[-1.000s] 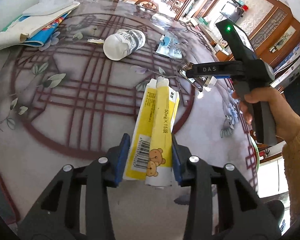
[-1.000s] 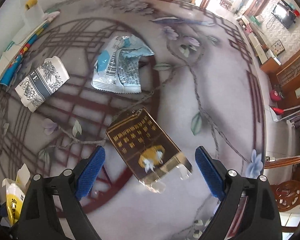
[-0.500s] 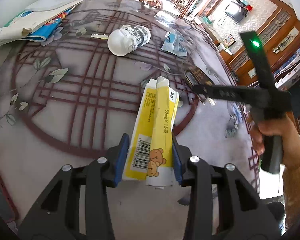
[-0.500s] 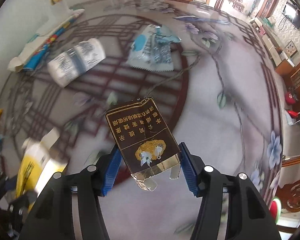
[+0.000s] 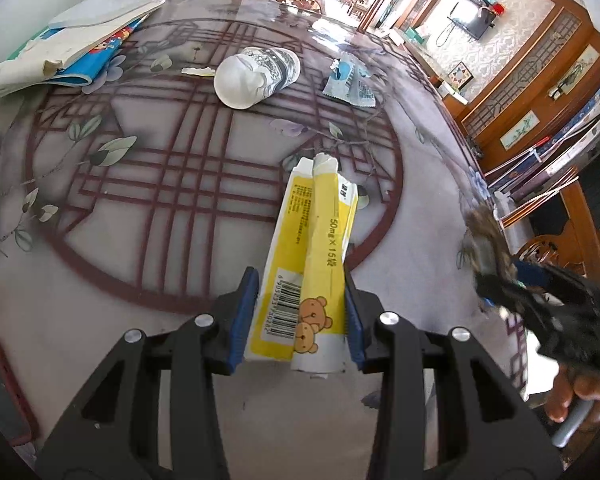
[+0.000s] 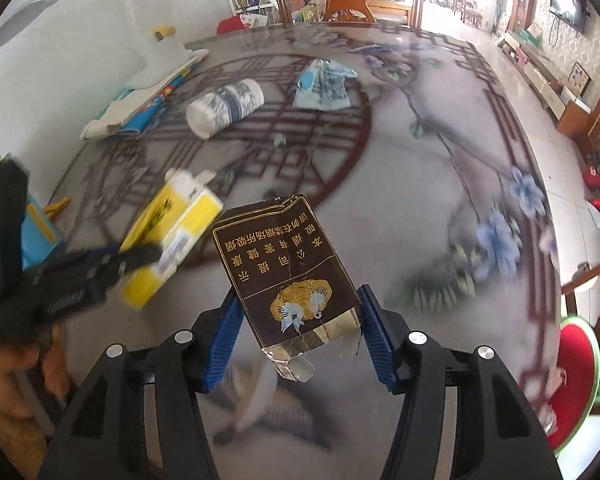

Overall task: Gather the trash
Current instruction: 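Grasp the brown cigarette pack with the right gripper and lift it, then carry both items to the bucket and open both grippers over it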

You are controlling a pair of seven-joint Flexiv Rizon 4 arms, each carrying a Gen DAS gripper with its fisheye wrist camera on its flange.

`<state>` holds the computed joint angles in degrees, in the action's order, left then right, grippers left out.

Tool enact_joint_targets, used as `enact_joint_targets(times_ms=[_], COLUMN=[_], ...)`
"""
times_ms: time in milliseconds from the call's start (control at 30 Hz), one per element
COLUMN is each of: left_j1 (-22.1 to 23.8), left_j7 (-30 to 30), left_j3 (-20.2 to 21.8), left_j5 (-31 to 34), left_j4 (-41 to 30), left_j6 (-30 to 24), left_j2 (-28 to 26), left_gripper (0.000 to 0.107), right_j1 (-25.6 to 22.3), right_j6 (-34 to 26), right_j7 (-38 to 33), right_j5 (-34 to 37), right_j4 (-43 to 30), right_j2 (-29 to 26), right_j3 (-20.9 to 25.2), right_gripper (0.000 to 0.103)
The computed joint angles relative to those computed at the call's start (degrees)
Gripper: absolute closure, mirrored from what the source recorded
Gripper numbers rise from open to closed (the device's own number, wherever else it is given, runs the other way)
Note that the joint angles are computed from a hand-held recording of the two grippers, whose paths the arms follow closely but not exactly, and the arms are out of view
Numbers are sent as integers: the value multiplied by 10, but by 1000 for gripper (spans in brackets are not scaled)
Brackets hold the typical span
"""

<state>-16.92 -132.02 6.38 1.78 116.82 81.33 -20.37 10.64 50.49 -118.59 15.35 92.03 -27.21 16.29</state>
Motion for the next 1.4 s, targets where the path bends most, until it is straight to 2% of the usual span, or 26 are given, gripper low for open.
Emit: enact_joint_targets(times_ms=[133, 300, 400, 467, 567, 633, 733, 833, 1000, 1233, 1400], left_j1=[-12, -42, -55, -66, -108, -118, -118, -103, -95, -115, -124], left_j7=[-12, -61, -91, -108, -154, -178, -225, -256, -256, -275, -256], left_j3=[15, 51, 66, 74, 102, 101, 89, 59, 24, 25, 19], left_j5=[18, 71, 107, 137, 225, 262, 293, 295, 284, 266, 238], left_j4=[-9, -27, -36, -48, -91, -105, -112, -112, -140, -183, -213], left_j6=[-12, -20, -26, -37, -97, -112, -106, -86, -86, -66, -63], left_j2=[-2, -3, 0, 2, 5, 10, 16, 12, -5, -28, -51], left_gripper=[69, 69, 69, 69, 69, 69, 69, 69, 69, 69, 69], right_j1=[-28, -32, -59, -54, -68, -74, -90, -103, -116, -131, -144], right_j6=[-7, 105, 100, 126, 130, 134, 127, 119, 115, 112, 110], right_j7=[-15, -26, -22, -12, -13, -14, -25, -34, -54, -73, -75], right_j5=[37, 68, 112, 101, 105, 105, 115, 132, 160, 186, 205], right_j4=[29, 99, 82, 89, 86, 85, 79, 72, 67, 64, 58], right_j2=[33, 64, 60, 60, 57, 55, 52, 53, 57, 61, 62], right_j3=[6, -4, 6, -6, -3, -4, 2, 5, 6, -3, -11], right_gripper=[48, 48, 48, 48, 48, 48, 48, 48, 48, 48, 48])
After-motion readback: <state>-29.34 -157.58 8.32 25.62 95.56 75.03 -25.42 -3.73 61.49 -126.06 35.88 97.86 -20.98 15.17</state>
